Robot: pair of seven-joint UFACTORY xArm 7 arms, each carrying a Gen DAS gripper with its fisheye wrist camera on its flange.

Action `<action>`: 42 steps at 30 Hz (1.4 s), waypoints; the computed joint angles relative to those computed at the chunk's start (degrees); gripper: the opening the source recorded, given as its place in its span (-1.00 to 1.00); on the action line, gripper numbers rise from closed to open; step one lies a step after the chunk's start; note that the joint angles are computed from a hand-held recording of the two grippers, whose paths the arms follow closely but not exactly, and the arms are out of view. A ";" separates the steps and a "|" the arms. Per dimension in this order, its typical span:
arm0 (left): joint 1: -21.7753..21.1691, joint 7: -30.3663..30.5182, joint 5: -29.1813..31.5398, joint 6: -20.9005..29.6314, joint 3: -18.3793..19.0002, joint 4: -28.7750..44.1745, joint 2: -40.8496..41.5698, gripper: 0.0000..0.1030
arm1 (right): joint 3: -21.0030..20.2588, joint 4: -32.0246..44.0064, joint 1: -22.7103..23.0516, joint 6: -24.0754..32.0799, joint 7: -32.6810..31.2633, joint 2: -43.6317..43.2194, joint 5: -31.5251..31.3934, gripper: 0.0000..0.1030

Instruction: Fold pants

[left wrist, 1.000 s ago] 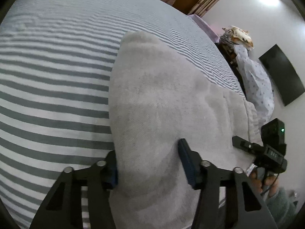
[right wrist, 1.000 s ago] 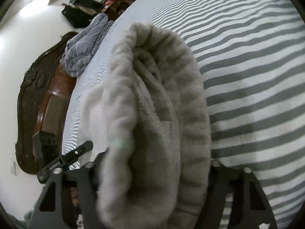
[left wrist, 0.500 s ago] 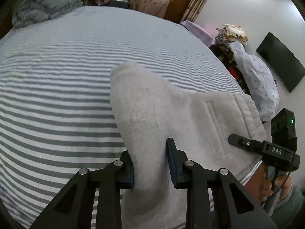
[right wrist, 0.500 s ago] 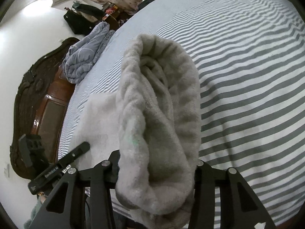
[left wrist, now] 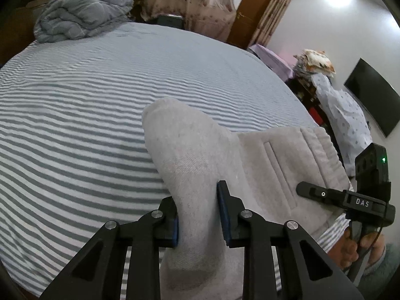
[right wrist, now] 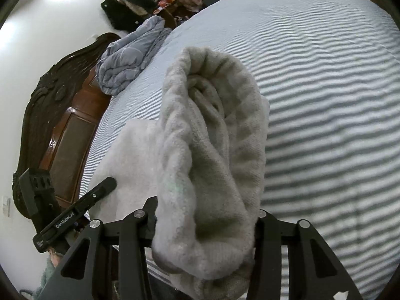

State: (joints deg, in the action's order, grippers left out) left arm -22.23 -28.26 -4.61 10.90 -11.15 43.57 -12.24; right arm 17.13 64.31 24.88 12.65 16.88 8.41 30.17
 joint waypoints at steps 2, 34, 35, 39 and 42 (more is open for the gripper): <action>1.11 0.25 0.92 0.01 0.50 0.14 -0.09 -0.50 | -0.05 3.67 0.42 0.43 0.51 3.02 -1.30 -0.20; 11.63 6.99 6.37 -3.43 5.80 5.83 12.14 -0.50 | -3.21 40.80 5.01 10.24 8.88 33.52 -17.05 0.01; 11.64 5.65 7.87 -3.44 5.82 5.57 12.34 -0.50 | -4.69 40.34 6.00 10.09 10.86 33.39 -17.89 0.05; 11.38 1.66 11.65 -3.31 5.85 4.50 13.04 -0.48 | -10.88 41.19 10.63 11.97 17.58 33.45 -24.94 0.42; 11.20 -3.17 15.59 -4.53 6.33 3.58 13.62 -0.47 | -16.06 41.98 14.89 15.08 21.57 32.91 -33.94 0.61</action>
State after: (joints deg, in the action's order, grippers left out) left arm -11.03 -31.43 10.98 6.38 -4.82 47.16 1.39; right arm 1.07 106.29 39.77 27.72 38.45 41.32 -3.77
